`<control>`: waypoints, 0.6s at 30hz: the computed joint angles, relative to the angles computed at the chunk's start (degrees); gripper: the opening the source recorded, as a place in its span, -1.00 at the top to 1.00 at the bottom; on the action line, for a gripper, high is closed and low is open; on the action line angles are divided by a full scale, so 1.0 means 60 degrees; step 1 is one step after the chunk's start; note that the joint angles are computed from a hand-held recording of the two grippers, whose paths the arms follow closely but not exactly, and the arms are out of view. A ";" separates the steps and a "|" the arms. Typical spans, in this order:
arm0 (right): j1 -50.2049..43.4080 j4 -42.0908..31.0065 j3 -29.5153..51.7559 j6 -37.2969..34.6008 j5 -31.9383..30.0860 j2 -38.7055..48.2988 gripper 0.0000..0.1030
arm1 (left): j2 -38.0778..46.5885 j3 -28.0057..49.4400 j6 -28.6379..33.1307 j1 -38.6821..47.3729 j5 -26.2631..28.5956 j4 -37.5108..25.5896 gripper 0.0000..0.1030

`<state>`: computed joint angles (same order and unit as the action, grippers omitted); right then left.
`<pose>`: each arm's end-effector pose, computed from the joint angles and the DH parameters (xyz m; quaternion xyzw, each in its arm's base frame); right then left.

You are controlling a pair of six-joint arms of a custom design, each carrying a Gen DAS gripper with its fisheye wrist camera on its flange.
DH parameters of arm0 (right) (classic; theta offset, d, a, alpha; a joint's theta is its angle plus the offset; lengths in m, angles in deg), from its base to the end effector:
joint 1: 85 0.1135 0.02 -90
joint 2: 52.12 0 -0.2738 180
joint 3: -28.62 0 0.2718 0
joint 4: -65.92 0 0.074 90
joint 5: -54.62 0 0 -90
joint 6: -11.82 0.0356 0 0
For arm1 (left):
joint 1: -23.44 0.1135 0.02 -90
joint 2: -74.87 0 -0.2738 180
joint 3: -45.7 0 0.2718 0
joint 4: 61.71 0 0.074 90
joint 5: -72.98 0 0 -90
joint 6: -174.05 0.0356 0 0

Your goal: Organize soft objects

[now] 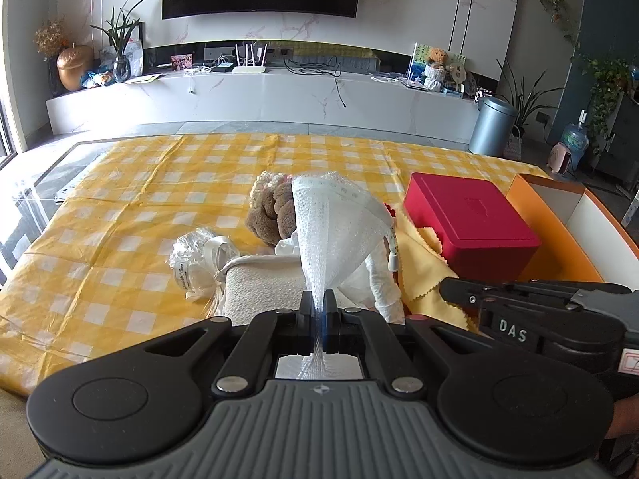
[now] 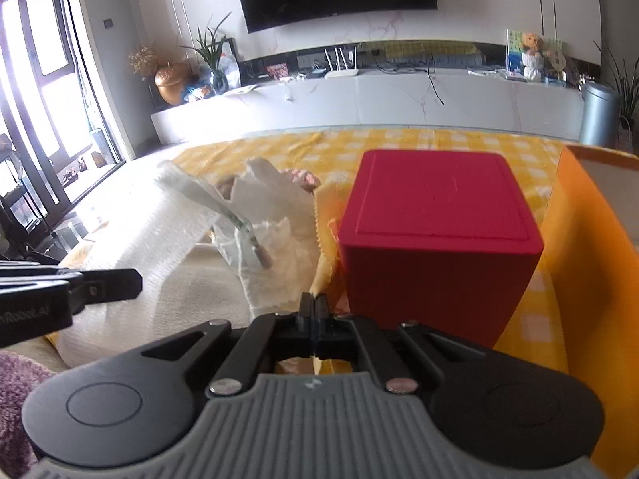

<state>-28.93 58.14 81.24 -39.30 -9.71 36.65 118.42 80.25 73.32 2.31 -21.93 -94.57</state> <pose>0.1858 0.2486 0.1533 -0.0481 0.9002 0.1430 0.4085 0.1611 -0.0590 0.1866 0.0653 0.9100 -0.0742 0.4026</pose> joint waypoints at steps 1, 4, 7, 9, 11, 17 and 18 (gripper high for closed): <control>0.0102 -0.0036 -0.0170 0.0041 0.0122 -0.0369 1.00 | -0.0183 0.0040 -0.0085 -0.0087 -0.0060 -0.0157 0.94; 0.0414 -0.0371 -0.0400 0.0033 0.0575 -0.1287 1.00 | -0.0751 0.0162 -0.0211 -0.0336 -0.0237 -0.0656 0.94; 0.0792 -0.0701 -0.0558 -0.0031 0.1067 -0.2042 1.00 | -0.1250 0.0392 -0.0416 -0.0780 -0.0508 -0.1206 0.94; 0.0981 -0.0968 -0.0640 0.0038 0.1268 -0.2548 1.00 | -0.1590 0.0538 -0.0585 -0.1101 -0.0640 -0.1565 0.94; 0.1275 -0.1304 -0.0843 0.0130 0.1600 -0.3232 1.00 | -0.1866 0.0695 -0.0726 -0.1547 -0.0939 -0.1871 0.94; 0.2368 -0.2475 -0.0973 0.0339 0.3047 -0.4594 1.00 | -0.2263 0.1067 -0.1148 -0.2941 -0.1902 -0.2452 0.94; 0.2516 -0.2684 -0.0967 0.0394 0.3268 -0.4772 1.00 | -0.2270 0.1137 -0.1313 -0.3330 -0.2157 -0.2543 0.94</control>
<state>-13.83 42.04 75.43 -36.94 9.90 8.02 104.79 87.07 65.44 -17.67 -34.87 -109.83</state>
